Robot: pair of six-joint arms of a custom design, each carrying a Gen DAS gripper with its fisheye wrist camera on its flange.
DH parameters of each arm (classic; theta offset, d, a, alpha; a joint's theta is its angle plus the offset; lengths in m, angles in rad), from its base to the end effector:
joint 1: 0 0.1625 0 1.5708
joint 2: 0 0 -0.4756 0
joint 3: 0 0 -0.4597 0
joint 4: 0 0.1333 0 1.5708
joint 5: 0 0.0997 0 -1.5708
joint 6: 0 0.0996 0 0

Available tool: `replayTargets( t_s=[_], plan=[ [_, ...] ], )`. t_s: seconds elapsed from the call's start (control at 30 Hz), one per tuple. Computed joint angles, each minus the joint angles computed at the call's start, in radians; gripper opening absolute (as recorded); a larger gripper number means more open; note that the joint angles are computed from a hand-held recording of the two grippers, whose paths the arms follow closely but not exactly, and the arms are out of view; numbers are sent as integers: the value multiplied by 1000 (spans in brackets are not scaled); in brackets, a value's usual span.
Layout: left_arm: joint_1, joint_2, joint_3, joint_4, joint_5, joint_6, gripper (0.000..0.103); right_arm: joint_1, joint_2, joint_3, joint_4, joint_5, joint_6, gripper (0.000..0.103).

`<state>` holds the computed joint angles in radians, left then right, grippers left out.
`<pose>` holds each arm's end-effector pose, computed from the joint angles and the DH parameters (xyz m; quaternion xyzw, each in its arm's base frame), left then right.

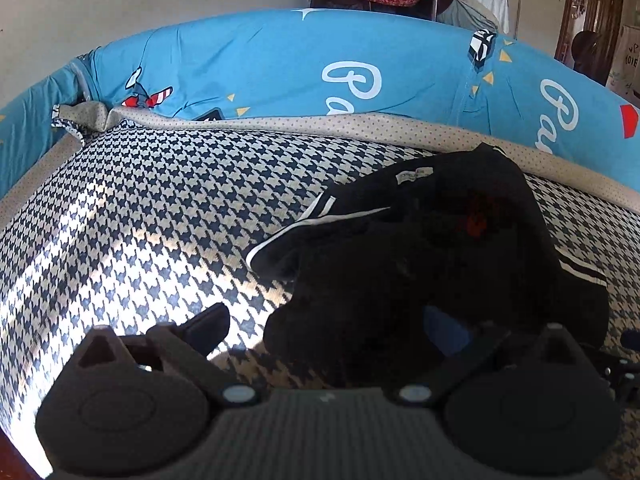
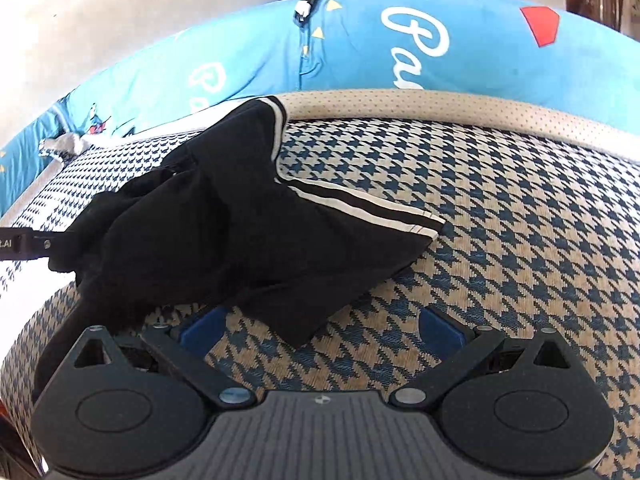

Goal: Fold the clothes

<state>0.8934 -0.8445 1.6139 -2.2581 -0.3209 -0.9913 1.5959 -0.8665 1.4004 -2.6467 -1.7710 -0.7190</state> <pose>-0.2881 -0.7216 0.1588 -0.1029 0.8041 -0.4107 0.4173 0.1345 -0.8363 0.2588 0.3236 -0.9028 0.2177 0.1811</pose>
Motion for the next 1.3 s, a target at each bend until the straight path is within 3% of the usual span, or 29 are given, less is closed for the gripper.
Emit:
replayTargets(
  t_s=[0.2,0.6,0.8,0.87,0.93,0.97,1.13,1.3],
  plan=[
    [30,-2,8,-88,-81,-6,103,-16,39,-61,55,59,140,103],
    [48,17,1,-136,-102,47,103,0,84,-54,-44,63,44,103],
    [52,24,0,-149,-120,79,103,-1,89,-36,-61,112,-25,83],
    [52,27,0,-149,-122,86,103,0,93,-30,-89,112,-43,68],
    [52,30,0,-155,-126,98,103,-1,94,-30,-100,117,-38,39],
    [51,32,-2,-152,-127,101,103,-3,93,-31,-97,124,-31,30],
    [46,40,-7,-156,-135,120,103,0,87,-16,-133,126,-53,22],
    [37,48,1,-241,-147,191,103,-1,74,0,-228,124,-47,20]
  ],
)
